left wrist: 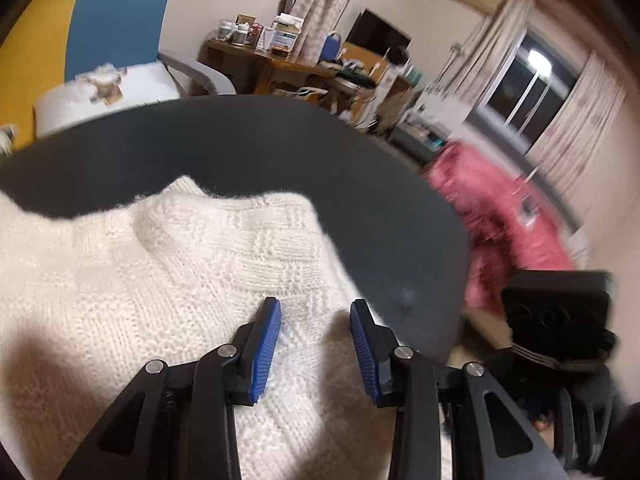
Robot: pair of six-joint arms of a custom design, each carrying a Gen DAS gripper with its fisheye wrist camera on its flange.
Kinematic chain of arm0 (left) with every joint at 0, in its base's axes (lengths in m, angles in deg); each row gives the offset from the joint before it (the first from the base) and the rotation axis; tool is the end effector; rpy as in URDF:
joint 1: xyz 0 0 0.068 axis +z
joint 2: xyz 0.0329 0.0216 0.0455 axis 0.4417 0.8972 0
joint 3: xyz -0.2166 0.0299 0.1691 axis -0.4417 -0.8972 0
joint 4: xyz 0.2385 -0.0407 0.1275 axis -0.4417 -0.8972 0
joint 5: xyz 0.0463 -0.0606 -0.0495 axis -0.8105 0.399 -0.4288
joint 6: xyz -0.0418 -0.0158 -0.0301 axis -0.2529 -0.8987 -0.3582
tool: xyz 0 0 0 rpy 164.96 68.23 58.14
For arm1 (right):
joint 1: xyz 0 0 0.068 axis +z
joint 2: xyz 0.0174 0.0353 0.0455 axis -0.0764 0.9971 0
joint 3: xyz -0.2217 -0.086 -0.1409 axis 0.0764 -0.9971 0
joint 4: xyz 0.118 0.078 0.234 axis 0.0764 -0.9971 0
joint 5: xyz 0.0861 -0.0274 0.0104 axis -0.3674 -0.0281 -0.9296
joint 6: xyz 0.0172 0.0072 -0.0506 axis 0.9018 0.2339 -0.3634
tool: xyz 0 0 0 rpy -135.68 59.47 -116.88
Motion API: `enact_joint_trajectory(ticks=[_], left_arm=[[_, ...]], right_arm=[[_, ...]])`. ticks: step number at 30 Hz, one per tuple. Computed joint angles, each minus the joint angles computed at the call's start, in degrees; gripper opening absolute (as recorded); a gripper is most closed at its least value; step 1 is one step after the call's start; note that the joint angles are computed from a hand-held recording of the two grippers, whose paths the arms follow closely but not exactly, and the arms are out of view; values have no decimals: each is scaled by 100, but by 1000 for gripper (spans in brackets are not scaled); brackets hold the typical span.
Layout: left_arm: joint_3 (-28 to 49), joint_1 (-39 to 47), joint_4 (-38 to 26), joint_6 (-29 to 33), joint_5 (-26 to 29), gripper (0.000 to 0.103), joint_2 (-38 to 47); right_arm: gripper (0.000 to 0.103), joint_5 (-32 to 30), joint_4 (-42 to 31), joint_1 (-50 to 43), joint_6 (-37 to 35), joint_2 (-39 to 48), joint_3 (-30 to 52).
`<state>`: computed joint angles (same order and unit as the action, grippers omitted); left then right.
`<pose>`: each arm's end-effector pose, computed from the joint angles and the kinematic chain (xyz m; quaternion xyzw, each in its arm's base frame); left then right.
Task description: Fold clothes
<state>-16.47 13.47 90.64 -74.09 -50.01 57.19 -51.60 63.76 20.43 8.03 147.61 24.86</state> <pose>0.3002 -0.0783 0.1130 0.1103 0.9175 -0.1899 0.3317 0.2426 0.1464 0.0338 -0.3526 0.7838 0.5095 0.0407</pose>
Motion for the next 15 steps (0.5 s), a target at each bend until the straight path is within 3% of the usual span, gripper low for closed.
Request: enact_joint_trajectory(ticks=[2, 3, 6, 10, 12, 15], left_arm=[[55, -219, -32, 101, -318, 39, 29], [98, -156, -92, 76, -160, 39, 38], [139, 687, -457, -326, 1254, 36, -196], [-630, 2205, -787, -107, 2135, 36, -1586], [-893, 3190, -1448, 442, 2479, 36, -2205], [-1103, 4756, -3203, 2268, 3282, 36, -2608]], right_arm=[[73, 614, -287, 263, -95, -151, 103], [73, 792, -402, 314, -86, -265, 119], [72, 1205, -608, 306, 110, -675, -15], [83, 1955, -645, 289, 552, -1896, -646], [83, 2247, -683, 298, 824, -2722, -976], [83, 2295, -165, 595, 1659, -3847, -1360]])
